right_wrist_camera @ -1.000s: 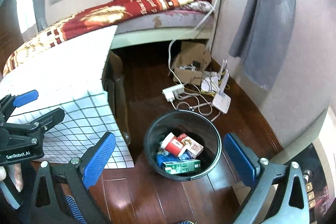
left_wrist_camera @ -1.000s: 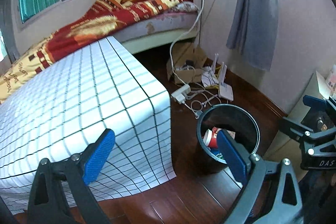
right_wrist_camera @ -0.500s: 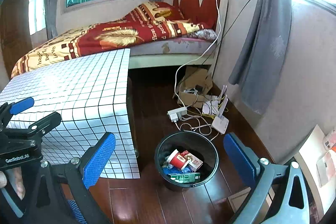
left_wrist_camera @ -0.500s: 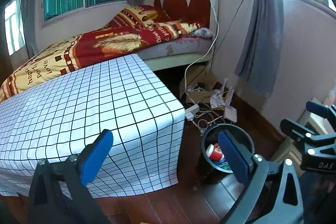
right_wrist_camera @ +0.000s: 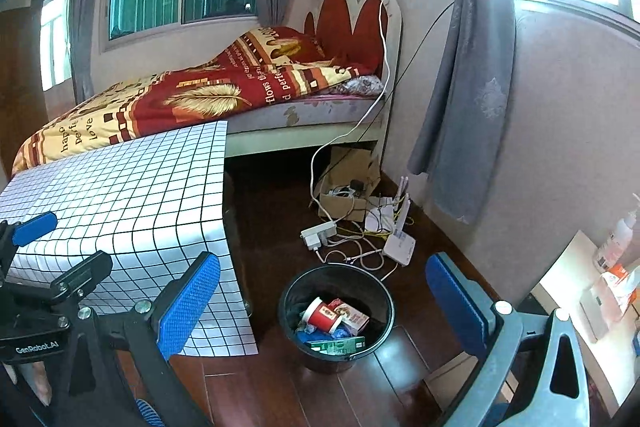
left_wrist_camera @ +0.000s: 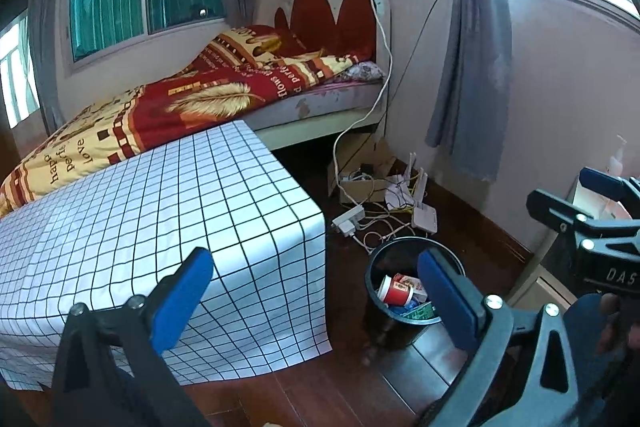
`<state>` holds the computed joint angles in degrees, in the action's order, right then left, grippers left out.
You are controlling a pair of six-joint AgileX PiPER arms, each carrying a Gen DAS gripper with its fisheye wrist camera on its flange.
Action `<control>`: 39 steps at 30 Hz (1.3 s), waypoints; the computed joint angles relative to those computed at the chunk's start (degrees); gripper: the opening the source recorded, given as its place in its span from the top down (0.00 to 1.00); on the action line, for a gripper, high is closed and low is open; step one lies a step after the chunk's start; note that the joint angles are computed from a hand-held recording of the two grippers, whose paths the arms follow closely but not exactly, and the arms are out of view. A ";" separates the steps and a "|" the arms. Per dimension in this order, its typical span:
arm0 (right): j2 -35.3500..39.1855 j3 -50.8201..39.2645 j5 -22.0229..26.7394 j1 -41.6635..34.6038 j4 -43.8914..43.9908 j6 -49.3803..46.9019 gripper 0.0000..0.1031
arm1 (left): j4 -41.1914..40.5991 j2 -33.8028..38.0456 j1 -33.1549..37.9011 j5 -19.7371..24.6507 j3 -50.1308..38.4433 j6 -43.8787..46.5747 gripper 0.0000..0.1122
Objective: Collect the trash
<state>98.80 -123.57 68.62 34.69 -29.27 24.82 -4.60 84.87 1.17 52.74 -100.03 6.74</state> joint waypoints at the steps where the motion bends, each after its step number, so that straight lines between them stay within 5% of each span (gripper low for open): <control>1: -0.38 0.24 0.06 0.12 -0.17 0.07 0.00 | 0.34 0.08 -0.42 0.22 -0.40 -0.08 0.09; 39: -1.48 0.87 0.05 -0.11 -0.62 -0.75 0.00 | 2.84 1.25 -2.92 1.13 -3.12 -0.91 0.09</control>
<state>97.32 -122.70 68.68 34.58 -29.89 24.07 -1.75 86.13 -1.75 53.86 -103.15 5.83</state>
